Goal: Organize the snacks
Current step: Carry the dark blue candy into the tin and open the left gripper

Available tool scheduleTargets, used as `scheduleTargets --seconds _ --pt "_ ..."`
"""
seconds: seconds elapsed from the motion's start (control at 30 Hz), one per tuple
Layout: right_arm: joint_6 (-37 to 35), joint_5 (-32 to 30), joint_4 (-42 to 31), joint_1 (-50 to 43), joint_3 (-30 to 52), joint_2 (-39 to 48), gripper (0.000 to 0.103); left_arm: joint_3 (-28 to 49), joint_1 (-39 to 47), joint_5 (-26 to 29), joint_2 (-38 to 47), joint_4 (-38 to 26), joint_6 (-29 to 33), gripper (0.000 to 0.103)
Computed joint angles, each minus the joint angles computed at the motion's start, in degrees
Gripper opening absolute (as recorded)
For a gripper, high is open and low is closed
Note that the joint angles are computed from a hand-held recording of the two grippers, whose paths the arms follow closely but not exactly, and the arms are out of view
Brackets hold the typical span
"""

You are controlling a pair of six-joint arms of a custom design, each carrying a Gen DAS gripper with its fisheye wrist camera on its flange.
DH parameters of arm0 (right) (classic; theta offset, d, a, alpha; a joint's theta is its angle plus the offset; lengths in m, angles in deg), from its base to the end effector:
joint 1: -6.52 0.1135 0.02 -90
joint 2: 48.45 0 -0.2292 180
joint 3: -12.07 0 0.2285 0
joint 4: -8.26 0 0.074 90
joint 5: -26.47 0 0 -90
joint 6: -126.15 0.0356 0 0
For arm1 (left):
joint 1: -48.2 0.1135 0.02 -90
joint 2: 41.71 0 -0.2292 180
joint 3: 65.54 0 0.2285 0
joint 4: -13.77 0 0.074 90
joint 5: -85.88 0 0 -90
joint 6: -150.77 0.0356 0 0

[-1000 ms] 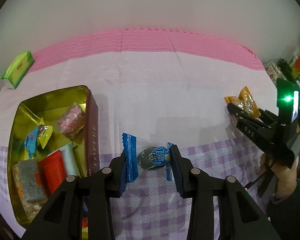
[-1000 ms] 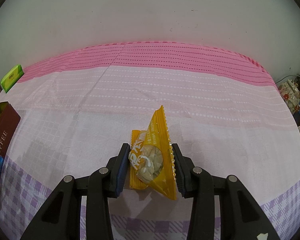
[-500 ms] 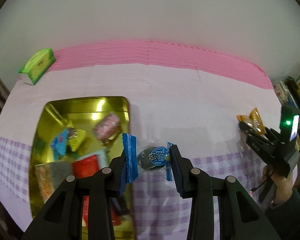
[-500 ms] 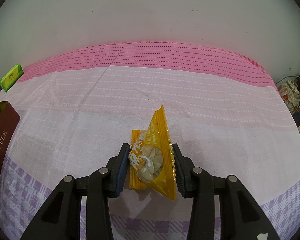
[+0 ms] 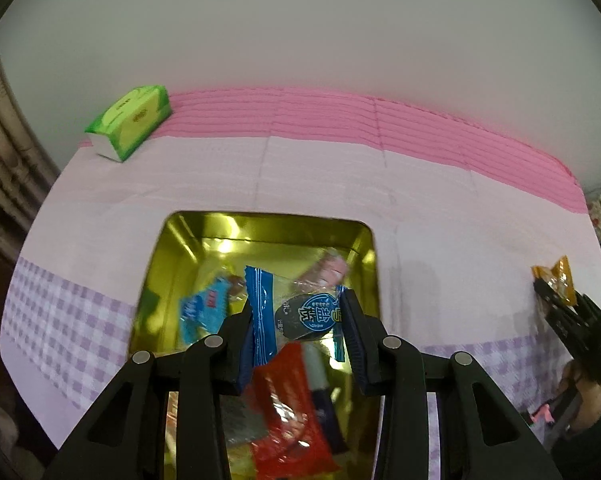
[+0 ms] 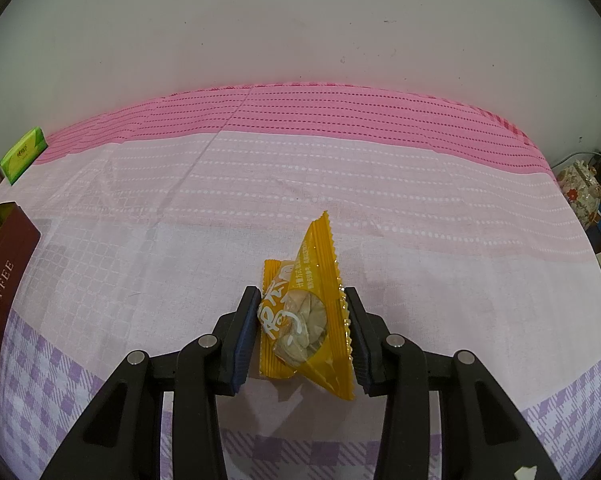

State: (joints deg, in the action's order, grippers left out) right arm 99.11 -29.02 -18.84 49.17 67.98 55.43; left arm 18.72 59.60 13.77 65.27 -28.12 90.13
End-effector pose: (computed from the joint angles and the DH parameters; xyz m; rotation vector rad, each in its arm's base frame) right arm 0.2009 0.1577 0.0664 0.5414 2.4448 -0.2086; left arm 0.3393 0.0573 0.1470 0.4998 2.5688 -0.1807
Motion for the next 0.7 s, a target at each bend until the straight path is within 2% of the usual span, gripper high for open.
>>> scheduleTargets --seconds 0.37,0.7 --pt "-0.02 0.00 0.05 0.01 -0.03 0.01 0.039 12.27 0.89 -3.79 12.07 -1.56 -2.13 0.039" --pt "-0.09 -0.01 0.12 -0.01 -0.17 -0.08 0.039 13.10 -0.36 -6.12 16.04 -0.47 -1.45 0.039"
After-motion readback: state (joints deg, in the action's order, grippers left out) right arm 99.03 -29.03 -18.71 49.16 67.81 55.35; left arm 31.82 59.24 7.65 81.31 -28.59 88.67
